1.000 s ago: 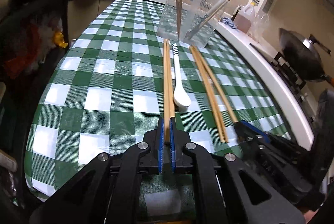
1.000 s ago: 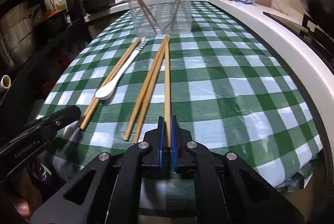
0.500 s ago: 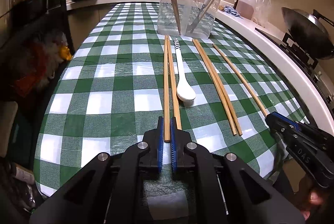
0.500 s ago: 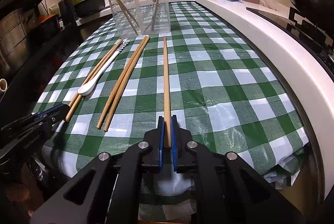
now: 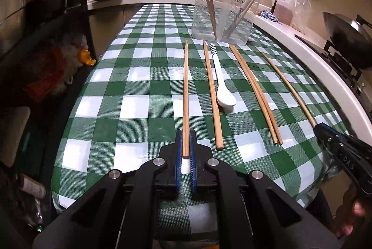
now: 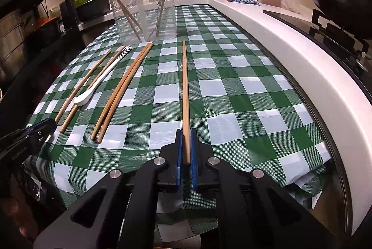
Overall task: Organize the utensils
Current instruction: 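Lift both held chopsticks off the cloth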
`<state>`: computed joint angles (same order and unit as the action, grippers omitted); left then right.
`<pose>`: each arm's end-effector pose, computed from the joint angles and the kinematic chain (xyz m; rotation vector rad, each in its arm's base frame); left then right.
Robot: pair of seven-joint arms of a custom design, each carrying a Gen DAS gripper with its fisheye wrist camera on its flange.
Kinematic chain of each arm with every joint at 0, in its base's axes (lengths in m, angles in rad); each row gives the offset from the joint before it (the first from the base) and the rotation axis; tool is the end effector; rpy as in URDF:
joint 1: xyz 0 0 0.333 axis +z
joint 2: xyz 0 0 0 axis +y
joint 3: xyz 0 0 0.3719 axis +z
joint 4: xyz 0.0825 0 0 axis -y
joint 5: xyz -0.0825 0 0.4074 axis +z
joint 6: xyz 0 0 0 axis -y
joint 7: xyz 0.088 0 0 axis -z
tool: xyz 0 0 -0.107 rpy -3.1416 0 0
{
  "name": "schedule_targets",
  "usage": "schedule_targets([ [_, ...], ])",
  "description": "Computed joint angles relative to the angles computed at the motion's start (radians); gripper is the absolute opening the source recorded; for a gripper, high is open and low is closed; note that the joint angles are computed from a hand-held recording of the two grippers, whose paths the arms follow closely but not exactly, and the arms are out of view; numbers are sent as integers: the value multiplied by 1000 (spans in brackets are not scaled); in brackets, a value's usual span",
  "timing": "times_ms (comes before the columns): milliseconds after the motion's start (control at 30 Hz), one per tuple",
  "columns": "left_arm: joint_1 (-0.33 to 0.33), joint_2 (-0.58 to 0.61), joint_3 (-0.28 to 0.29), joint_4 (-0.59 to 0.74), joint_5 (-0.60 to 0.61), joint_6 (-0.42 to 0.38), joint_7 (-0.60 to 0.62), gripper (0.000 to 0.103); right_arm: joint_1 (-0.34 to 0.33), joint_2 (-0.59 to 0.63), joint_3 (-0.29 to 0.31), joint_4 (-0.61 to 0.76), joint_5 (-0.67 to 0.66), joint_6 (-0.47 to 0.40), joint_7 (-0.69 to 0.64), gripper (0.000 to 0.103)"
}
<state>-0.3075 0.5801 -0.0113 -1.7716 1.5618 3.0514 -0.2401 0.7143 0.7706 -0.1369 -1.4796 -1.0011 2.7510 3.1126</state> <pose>0.6427 -0.2932 0.2911 -1.7801 1.8301 -0.8796 0.6392 0.4887 0.2851 -1.7049 1.7819 -0.6836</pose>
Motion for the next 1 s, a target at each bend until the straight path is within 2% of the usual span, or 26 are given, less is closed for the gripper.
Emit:
schedule_targets([
  [733, -6, 15, -4, 27, 32, -26, -22, 6, 9, 13, -18, 18, -32, 1, 16, 7],
  [1000, -4, 15, -6, 25, 22, -21, -6, 6, -7, 5, -1, 7, -5, 14, -4, 6],
])
